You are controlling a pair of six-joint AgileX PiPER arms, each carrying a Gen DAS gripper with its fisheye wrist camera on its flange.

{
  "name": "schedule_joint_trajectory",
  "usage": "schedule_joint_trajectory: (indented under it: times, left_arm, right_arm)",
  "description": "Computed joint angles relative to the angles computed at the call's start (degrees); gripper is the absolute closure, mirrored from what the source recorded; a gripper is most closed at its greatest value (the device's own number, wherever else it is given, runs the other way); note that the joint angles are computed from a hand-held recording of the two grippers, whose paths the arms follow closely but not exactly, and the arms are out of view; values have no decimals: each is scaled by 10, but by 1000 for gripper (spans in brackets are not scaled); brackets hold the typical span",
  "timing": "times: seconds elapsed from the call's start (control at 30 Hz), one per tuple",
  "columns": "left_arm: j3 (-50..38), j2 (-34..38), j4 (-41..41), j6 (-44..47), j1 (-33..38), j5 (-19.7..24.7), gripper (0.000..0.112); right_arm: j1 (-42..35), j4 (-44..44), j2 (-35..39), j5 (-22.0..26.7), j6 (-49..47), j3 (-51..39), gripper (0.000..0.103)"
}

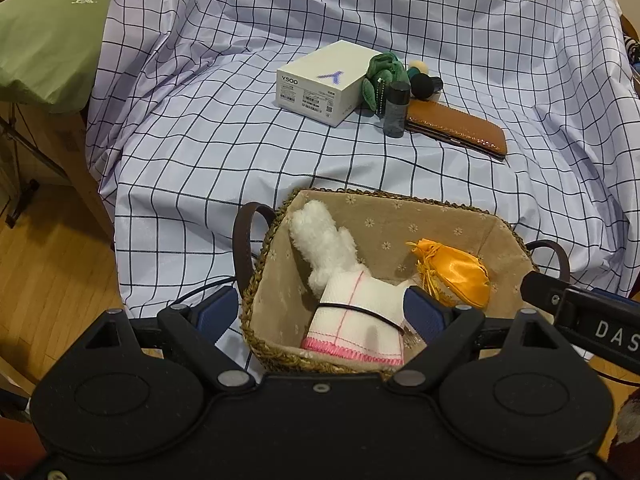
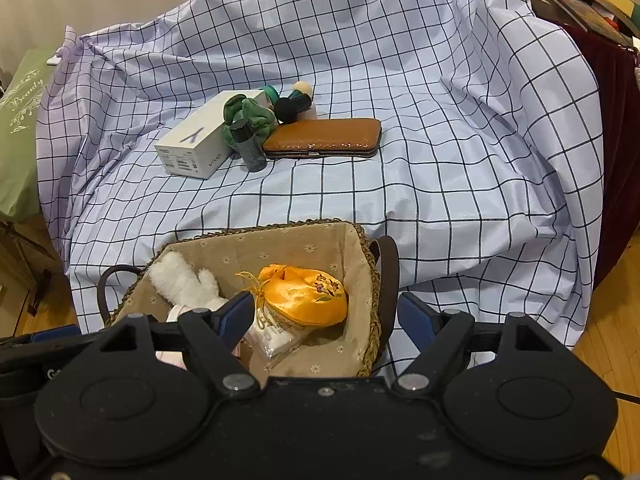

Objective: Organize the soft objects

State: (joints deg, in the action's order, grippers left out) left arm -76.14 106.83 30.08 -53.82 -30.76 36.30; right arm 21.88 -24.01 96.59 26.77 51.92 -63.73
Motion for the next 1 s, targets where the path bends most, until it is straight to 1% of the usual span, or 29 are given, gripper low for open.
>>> schedule_joint_trajectory:
  times: [0.3,0.6,1.0]
  left_arm:
    - [-42,28,-21,40,8,20,26]
    - [-94,61,-51,90,20,42,26]
    - [-202,125,-102,174,42,81,26]
  right_arm:
    - [-18,48,37,20,-59,-49,25]
    - [-35,90,88,50,-118,-121,25]
    - [-58,121,172,103,-175,-241,25]
